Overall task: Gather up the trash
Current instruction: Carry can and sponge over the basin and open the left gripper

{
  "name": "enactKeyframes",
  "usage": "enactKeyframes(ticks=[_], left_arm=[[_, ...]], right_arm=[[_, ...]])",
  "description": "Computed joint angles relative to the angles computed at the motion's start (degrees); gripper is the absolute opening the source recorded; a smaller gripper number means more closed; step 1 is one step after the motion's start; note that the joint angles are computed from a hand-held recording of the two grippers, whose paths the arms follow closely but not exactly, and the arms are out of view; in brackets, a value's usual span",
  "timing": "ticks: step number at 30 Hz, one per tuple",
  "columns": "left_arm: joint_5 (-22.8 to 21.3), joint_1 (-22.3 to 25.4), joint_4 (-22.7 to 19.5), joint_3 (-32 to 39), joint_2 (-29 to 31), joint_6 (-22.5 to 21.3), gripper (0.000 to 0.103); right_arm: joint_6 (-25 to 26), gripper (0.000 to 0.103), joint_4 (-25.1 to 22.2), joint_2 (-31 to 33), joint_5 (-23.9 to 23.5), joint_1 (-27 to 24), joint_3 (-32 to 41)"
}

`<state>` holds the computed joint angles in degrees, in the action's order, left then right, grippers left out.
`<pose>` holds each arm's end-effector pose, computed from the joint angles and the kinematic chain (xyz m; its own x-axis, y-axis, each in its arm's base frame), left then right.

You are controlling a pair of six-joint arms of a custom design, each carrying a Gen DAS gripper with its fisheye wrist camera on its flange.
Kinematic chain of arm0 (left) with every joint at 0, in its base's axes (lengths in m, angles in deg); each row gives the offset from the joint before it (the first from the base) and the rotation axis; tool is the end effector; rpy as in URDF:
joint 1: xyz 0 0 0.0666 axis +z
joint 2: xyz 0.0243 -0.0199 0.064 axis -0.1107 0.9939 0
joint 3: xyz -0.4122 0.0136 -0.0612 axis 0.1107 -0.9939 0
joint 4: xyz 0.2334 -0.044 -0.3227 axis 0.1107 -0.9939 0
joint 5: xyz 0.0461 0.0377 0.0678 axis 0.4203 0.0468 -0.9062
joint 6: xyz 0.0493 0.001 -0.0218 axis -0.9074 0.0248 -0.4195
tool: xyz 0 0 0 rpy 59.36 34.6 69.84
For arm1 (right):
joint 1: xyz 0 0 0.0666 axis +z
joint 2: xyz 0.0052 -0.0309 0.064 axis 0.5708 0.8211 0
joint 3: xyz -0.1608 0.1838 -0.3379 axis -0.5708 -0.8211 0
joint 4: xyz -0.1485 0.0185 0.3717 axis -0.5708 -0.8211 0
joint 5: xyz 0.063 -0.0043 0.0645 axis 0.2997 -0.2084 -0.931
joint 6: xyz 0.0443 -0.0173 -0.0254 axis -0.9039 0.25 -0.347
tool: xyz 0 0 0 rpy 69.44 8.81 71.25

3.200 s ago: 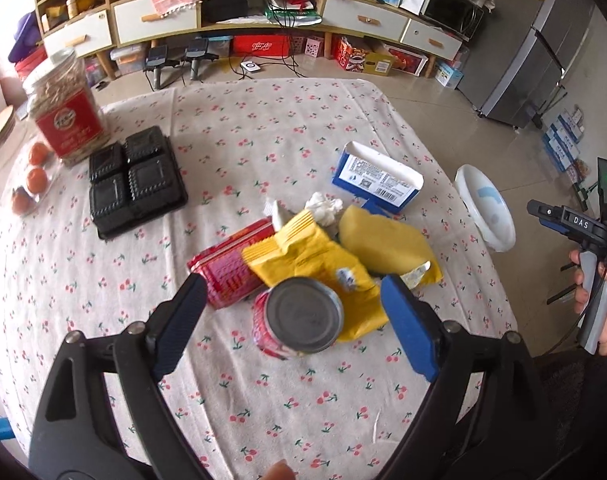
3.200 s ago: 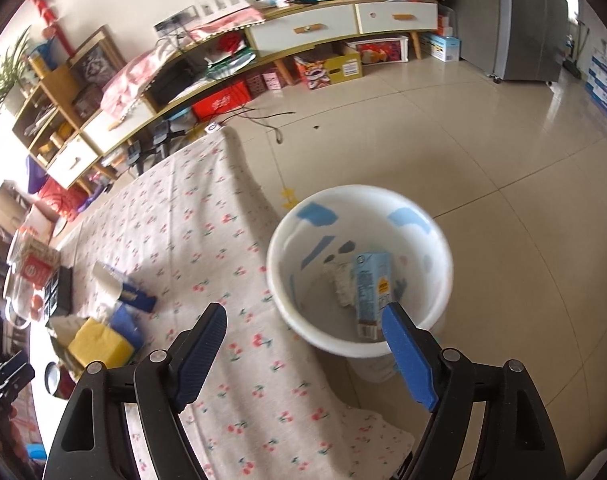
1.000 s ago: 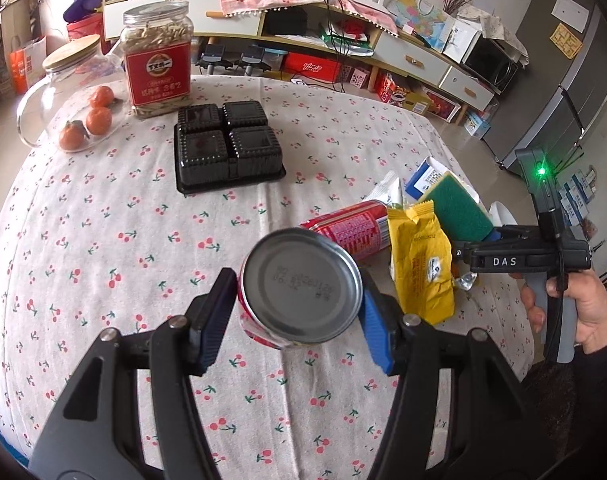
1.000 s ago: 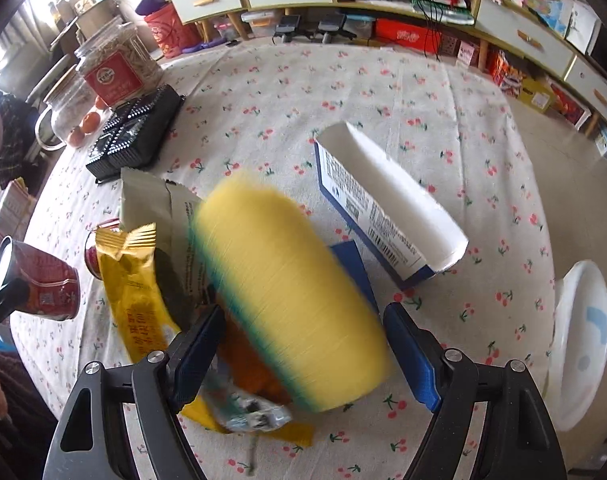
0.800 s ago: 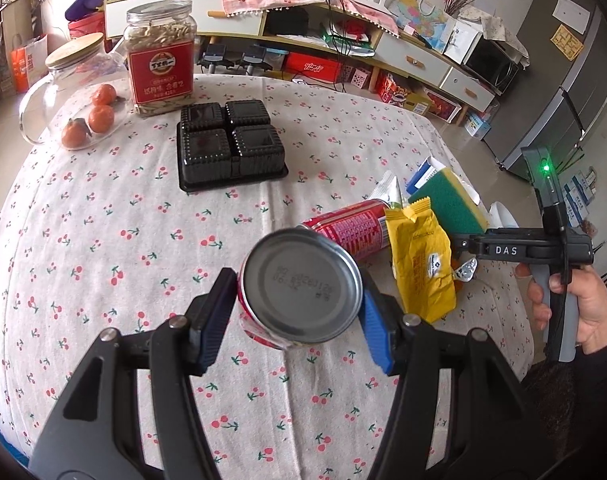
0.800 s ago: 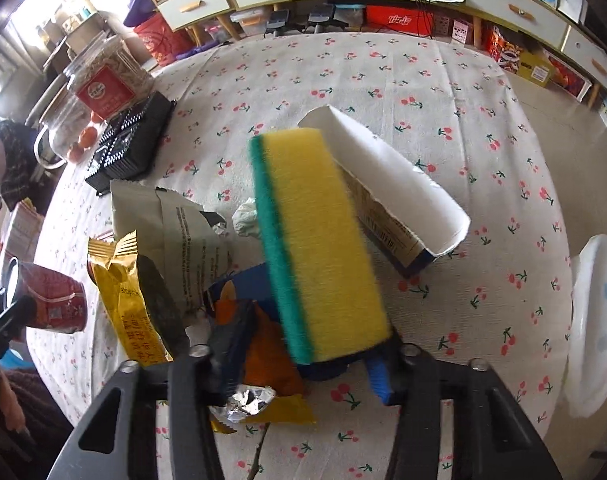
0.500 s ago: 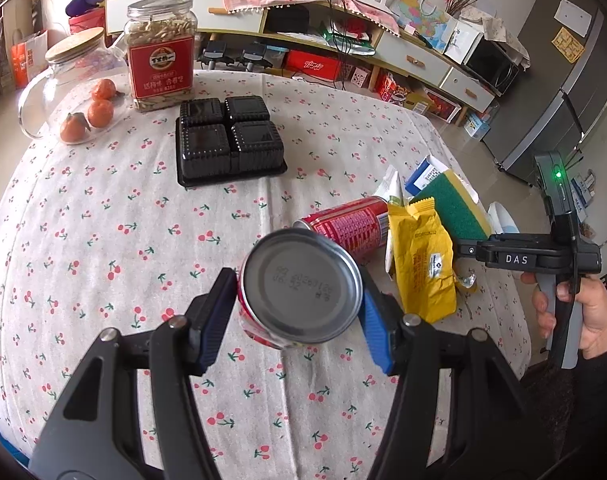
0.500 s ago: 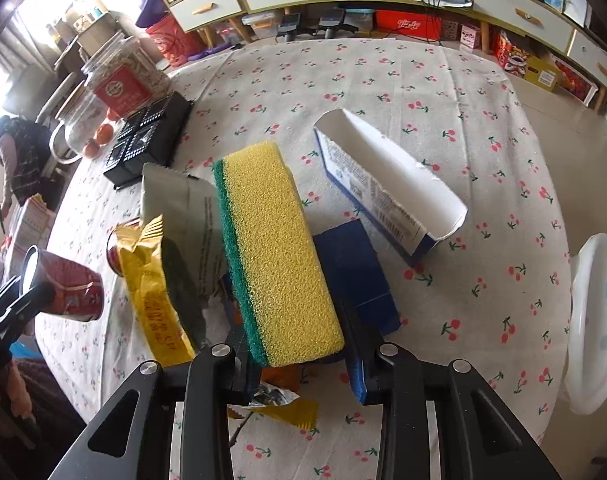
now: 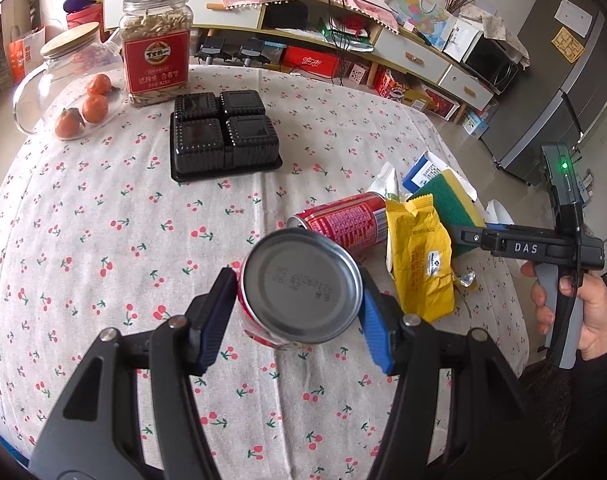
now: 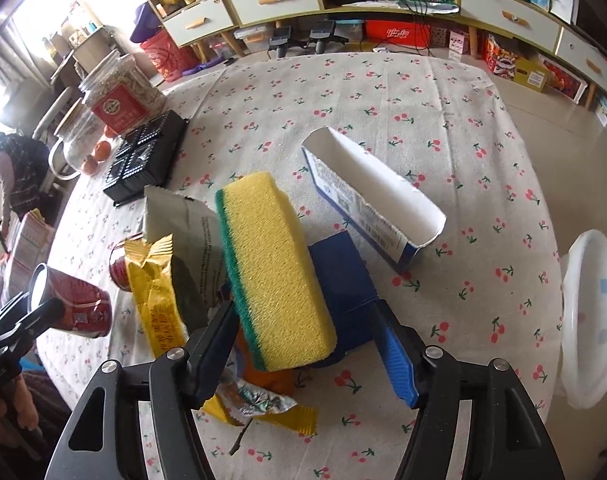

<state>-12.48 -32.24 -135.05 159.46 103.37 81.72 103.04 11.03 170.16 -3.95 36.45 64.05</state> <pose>0.4650 -0.2226 0.4617 -0.8191 -0.2180 -0.5307 -0.0838 0.9605 -0.2653 0.6207 0.0308 0.4255 -0.8891 -0.2732 -0.3673 -0.3836 0.8825 0.2721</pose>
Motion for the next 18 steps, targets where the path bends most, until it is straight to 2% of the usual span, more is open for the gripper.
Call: enactKeyframes(ticks=[3, 5, 6, 10, 18], left_arm=[[-0.11, -0.01, -0.01, -0.03, -0.02, -0.05, 0.06], [-0.29, 0.0, 0.08, -0.07, -0.05, -0.02, 0.06], [-0.42, -0.01, 0.13, -0.08, -0.09, 0.03, 0.06], [-1.16, -0.19, 0.47, 0.01, -0.26, 0.12, 0.06], [-2.12, -0.82, 1.08, 0.39, -0.44, 0.05, 0.06]], right_arm=[[-1.07, 0.061, 1.03, -0.34, -0.93, -0.44, 0.06], [-0.67, 0.047, 0.74, -0.18, -1.7, -0.59, 0.38], [-0.2, 0.034, 0.09, 0.11, -2.24, -0.63, 0.75], [-0.52, 0.032, 1.63, -0.91, -2.32, -0.76, -0.1], [-2.0, 0.032, 4.67, -3.68, -5.99, -3.03, -1.11]])
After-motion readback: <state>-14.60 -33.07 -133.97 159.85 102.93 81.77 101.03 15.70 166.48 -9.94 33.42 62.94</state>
